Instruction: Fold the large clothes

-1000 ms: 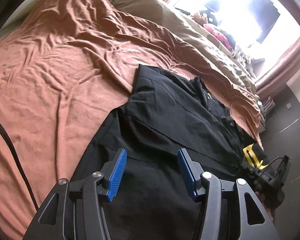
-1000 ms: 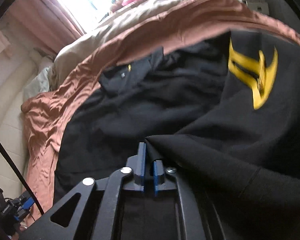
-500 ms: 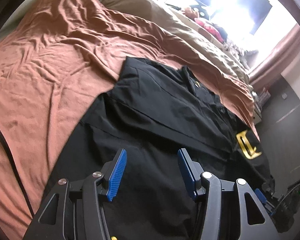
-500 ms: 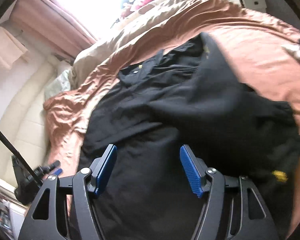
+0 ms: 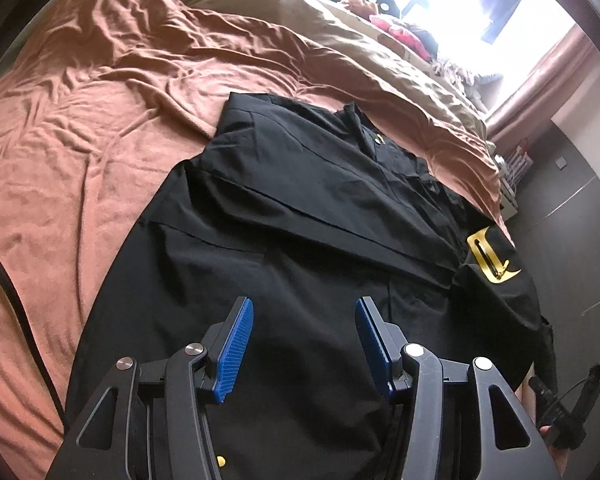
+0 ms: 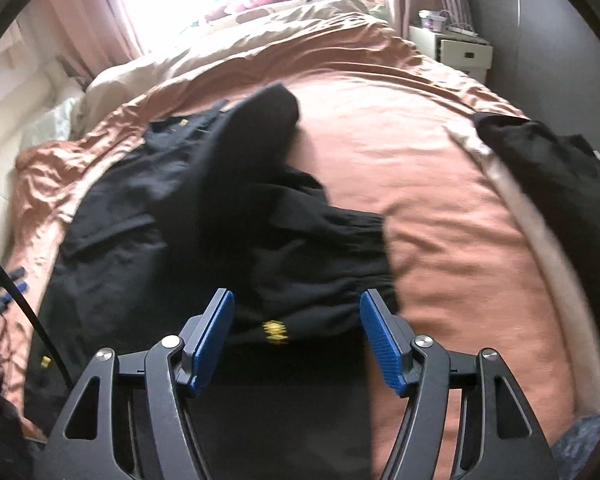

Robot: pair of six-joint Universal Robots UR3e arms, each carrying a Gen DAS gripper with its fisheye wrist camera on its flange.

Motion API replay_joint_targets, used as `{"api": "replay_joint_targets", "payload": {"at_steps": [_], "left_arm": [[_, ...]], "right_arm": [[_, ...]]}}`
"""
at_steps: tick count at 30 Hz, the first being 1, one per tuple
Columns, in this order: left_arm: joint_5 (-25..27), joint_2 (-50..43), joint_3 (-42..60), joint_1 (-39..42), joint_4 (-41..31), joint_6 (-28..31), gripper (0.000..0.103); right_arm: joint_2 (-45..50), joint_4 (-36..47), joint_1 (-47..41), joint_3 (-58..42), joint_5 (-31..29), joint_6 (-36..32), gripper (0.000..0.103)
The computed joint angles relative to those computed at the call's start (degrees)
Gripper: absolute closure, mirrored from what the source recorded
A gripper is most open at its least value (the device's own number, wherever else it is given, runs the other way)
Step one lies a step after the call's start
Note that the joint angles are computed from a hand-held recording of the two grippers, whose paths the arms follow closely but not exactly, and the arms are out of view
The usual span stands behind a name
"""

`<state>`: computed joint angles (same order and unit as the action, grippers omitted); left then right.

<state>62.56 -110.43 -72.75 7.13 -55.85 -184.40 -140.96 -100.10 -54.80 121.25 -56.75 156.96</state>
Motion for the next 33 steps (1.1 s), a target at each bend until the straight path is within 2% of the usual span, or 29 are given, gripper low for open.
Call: {"api": "replay_joint_targets", "payload": {"at_steps": [5, 11, 14, 17, 19, 22, 26, 29, 30, 31, 33], "left_arm": [[0.2, -1.8, 2.3, -0.6, -0.5, 0.4, 0.048], [-0.4, -3.0, 3.6, -0.6, -1.3, 0.4, 0.048], [-0.7, -2.9, 3.3, -0.5, -1.0, 0.2, 0.048], [-1.2, -2.7, 2.7, -0.1, -0.7, 0.1, 0.048], [-1.7, -2.3, 2.1, 0.6, -0.6, 0.1, 0.048], [-2.4, -1.7, 1.5, 1.7, -0.4, 0.3, 0.048], [-4.0, -1.2, 0.8, 3.0, -0.6, 0.1, 0.048], [-4.6, -0.7, 0.5, 3.7, -0.9, 0.3, 0.048], [-4.8, -0.6, 0.4, 3.9, -0.8, 0.4, 0.048], [-4.9, -0.3, 0.2, 4.2, -0.9, 0.6, 0.048], [-5.2, -0.2, 0.0, 4.9, -0.9, 0.8, 0.048]], "right_arm": [[5.1, -13.7, 11.7, 3.5, -8.2, 7.1, 0.039], [15.4, -31.5, 33.8, 4.4, -19.6, 15.1, 0.039], [26.0, -39.7, 45.9, 1.0, -30.4, 20.8, 0.039], [30.5, -40.9, 50.8, -2.0, -33.9, 23.3, 0.039], [29.2, -41.6, 52.9, -2.4, -34.7, 23.9, 0.039], [26.9, -41.7, 53.4, -1.6, -32.0, 23.1, 0.039], [33.7, -42.9, 61.4, -3.3, -39.0, 25.5, 0.039], [38.9, -46.2, 63.2, -4.8, -41.6, 27.6, 0.039], [40.0, -46.8, 62.4, -5.8, -40.9, 27.3, 0.059], [41.4, -45.7, 62.1, -7.9, -40.0, 27.7, 0.101], [44.7, -44.2, 63.5, -13.8, -42.7, 28.0, 0.103]]}}
